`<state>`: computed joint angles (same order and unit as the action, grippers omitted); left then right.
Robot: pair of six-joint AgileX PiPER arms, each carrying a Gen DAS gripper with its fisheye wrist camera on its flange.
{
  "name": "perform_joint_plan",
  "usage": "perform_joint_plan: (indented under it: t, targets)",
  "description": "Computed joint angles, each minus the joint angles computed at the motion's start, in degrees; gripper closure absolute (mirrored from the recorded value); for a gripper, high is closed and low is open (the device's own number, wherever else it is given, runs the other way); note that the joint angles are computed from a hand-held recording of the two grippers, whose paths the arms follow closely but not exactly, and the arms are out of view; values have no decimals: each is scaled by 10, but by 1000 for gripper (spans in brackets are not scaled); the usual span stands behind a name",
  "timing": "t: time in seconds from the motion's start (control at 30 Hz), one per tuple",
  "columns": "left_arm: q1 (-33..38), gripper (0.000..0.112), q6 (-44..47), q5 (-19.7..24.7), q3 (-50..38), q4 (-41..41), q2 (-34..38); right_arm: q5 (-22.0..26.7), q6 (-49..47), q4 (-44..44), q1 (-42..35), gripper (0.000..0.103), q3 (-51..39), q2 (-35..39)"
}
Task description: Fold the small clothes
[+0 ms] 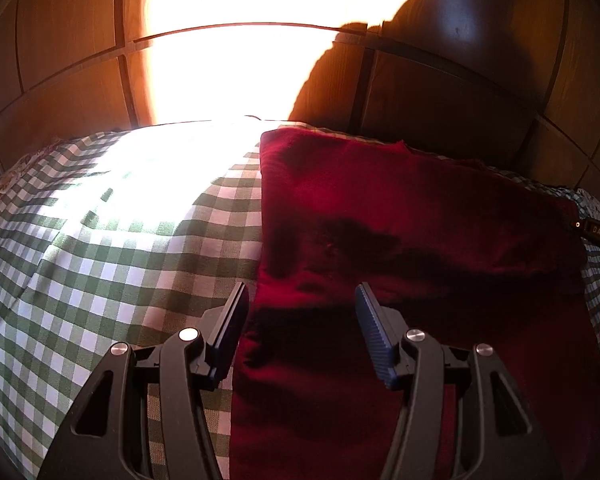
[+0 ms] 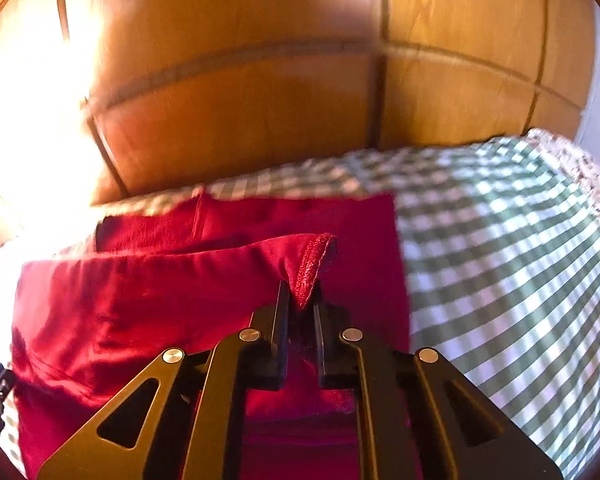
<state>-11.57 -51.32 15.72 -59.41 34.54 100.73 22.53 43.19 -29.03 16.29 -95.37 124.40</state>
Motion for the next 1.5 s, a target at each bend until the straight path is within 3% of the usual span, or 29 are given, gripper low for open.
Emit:
perform_joint_plan:
  t: [0.07, 0.1, 0.2, 0.27, 0.3, 0.33, 0.37, 0.4, 0.5, 0.63, 0.8, 0.97, 1.07, 1.17, 1.2, 1.27, 1.3, 1.37, 1.43, 1.5]
  targets:
    - [5, 53, 61, 23, -26, -59, 34, 36, -25, 24, -1, 94, -41, 35]
    - [10, 52, 65, 13, -22, -68, 39, 39, -48, 49, -5, 94, -56, 55]
    - [19, 47, 85, 9, -16, -99, 34, -7, -14, 10, -5, 90, -22, 50]
    - [27, 47, 122, 12, -8, -145, 24, -18, -31, 35, -8, 80, -3, 36]
    - [28, 47, 127, 14, 1, -152, 16, -22, -73, 80, -14, 64, 5, 27]
    - [29, 47, 116, 13, 15, -139, 7, -25, -104, 115, -18, 31, 19, 14]
    - [28, 48, 98, 13, 30, -120, -4, -43, -122, 136, -22, 17, 55, -9]
    - [31, 48, 100, 8, 48, -120, -17, -63, -122, 133, -23, 14, 85, -27]
    - [53, 48, 198, -14, 106, -214, -60, -88, -132, 125, -30, 14, 168, -74]
    - [69, 49, 355, -28, 188, -347, -127, -78, -184, 153, -47, 14, 256, -110]
    - [96, 51, 630, -12, 294, -584, -232, -159, -440, 424, -92, 14, 428, -201]
    - [129, 56, 749, 73, 361, -678, -345, -139, -726, 691, -111, 14, 530, -277]
    - [209, 60, 893, 141, 395, -759, -383, -104, -898, 847, -128, 14, 599, -331]
    - [278, 68, 965, 230, 421, -780, -430, -52, -1002, 920, -155, 15, 658, -378]
    - [303, 70, 993, 263, 427, -788, -438, -30, -997, 903, -161, 18, 676, -398]
    - [304, 75, 1002, 287, 426, -792, -434, -4, -979, 873, -166, 26, 702, -424]
    - [308, 77, 1004, 301, 431, -788, -443, 11, -964, 851, -168, 35, 715, -438]
    - [317, 93, 999, 342, 432, -778, -469, 25, -954, 838, -171, 54, 733, -453]
    - [335, 99, 1020, 359, 428, -794, -470, 45, -957, 844, -187, 82, 738, -461]
    - [381, 100, 1065, 406, 413, -832, -458, 81, -964, 856, -211, 91, 725, -470]
